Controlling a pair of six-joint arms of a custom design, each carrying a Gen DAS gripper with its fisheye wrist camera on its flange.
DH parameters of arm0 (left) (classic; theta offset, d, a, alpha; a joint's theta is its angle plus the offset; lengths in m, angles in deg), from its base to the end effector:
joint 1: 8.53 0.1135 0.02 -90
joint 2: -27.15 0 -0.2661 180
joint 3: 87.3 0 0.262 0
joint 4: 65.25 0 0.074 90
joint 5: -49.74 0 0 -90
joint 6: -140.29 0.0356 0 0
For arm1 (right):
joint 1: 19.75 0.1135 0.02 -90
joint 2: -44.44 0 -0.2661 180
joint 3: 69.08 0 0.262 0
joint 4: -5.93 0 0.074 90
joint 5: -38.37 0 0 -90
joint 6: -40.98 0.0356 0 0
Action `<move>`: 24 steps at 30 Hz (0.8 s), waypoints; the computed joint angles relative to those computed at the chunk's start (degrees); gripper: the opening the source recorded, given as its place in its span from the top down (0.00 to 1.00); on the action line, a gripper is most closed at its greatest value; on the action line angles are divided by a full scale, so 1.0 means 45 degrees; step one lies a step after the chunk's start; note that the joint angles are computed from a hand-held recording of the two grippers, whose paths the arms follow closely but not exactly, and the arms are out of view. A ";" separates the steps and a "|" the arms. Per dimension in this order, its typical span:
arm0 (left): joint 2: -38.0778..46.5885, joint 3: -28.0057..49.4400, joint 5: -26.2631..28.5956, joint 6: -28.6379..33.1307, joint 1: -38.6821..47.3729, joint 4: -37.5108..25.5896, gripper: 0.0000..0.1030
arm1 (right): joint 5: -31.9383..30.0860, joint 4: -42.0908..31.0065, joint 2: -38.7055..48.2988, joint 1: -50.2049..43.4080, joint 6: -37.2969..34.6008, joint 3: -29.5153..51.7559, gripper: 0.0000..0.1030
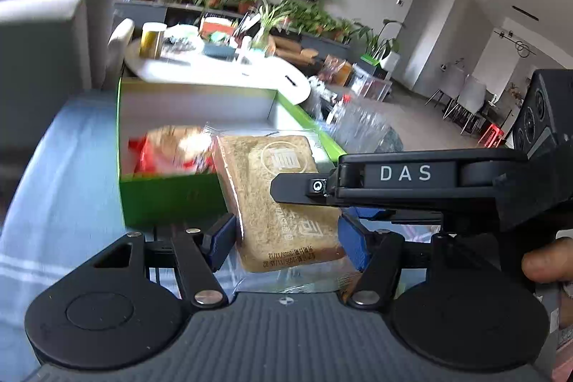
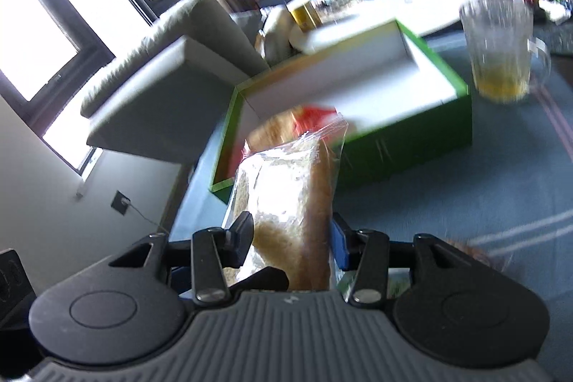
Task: Organize snacks
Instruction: 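Lift the toast slice with the right gripper over the green box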
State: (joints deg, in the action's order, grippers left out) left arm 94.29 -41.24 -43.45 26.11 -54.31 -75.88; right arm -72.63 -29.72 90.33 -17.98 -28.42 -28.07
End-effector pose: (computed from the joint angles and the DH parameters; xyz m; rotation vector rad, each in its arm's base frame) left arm 0.1788 -0.1809 0.2069 0.3779 2.1630 -0.6518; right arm 0.1769 0.0182 0.2126 0.1817 2.2908 0.6209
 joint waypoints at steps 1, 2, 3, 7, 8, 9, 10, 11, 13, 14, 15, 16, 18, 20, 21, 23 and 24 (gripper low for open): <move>0.0114 0.0226 -0.0063 0.0098 0.0002 0.0000 0.43 | -0.0100 -0.0006 0.0017 -0.0146 -0.0168 0.0167 0.45; 0.0247 0.0412 -0.0159 0.0208 -0.0015 0.0030 0.43 | -0.0153 0.0052 0.0117 -0.0233 -0.0321 0.0340 0.45; 0.0392 0.0632 -0.0281 0.0355 -0.0030 0.0053 0.43 | -0.0159 0.0188 0.0294 -0.0253 -0.0464 0.0522 0.45; 0.1299 0.1634 -0.0392 0.0897 0.0181 0.0199 0.43 | -0.0408 0.0884 0.1242 -0.0642 -0.0976 0.1142 0.45; 0.1559 0.1879 -0.0301 0.1007 0.0303 0.0267 0.43 | -0.0457 0.1029 0.1507 -0.0757 -0.1061 0.1324 0.44; 0.1860 0.2168 -0.0215 0.1110 0.0413 0.0322 0.43 | -0.0538 0.1150 0.1706 -0.0928 -0.1177 0.1451 0.44; 0.2147 0.2457 -0.0155 0.1211 0.0495 0.0354 0.42 | -0.0578 0.1318 0.1935 -0.1052 -0.1255 0.1590 0.44; 0.2443 0.2738 -0.0092 0.1307 0.0578 0.0389 0.42 | -0.0579 0.1552 0.2233 -0.1141 -0.1306 0.1736 0.44; 0.3076 0.3262 0.0027 0.1488 0.0744 0.0516 0.42 | -0.0644 0.1928 0.2656 -0.1372 -0.1396 0.1872 0.44; 0.3386 0.3515 0.0070 0.1561 0.0815 0.0583 0.42 | -0.0639 0.2162 0.2935 -0.1448 -0.1425 0.1960 0.44; 0.3749 0.3786 0.0121 0.1645 0.0899 0.0682 0.42 | -0.0634 0.2341 0.3143 -0.1512 -0.1478 0.2011 0.44; 0.4024 0.3945 0.0163 0.1692 0.0967 0.0810 0.42 | -0.0631 0.2582 0.3388 -0.1572 -0.1529 0.2058 0.44; 0.4720 0.4397 0.0283 0.1724 0.1124 0.1037 0.42 | -0.0657 0.3069 0.3913 -0.1714 -0.1613 0.2148 0.44; 0.5366 0.4747 0.0419 0.1692 0.1276 0.1255 0.42 | -0.0611 0.3589 0.4523 -0.1761 -0.1729 0.2254 0.44; 0.5758 0.4982 0.0518 0.1656 0.1376 0.1329 0.42 | -0.0591 0.3806 0.4838 -0.1787 -0.1794 0.2322 0.43; 0.6327 0.5318 0.0649 0.1570 0.1486 0.1376 0.42 | -0.0496 0.4181 0.5603 -0.1793 -0.1887 0.2532 0.43; 0.6626 0.5474 0.0741 0.1518 0.1572 0.1407 0.42 | -0.0462 0.4310 0.5989 -0.1816 -0.1936 0.2647 0.43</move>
State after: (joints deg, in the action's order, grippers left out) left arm 124.11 -16.60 -40.12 32.94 -47.23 -69.54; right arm -74.71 -10.33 117.28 -26.15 -37.13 -16.15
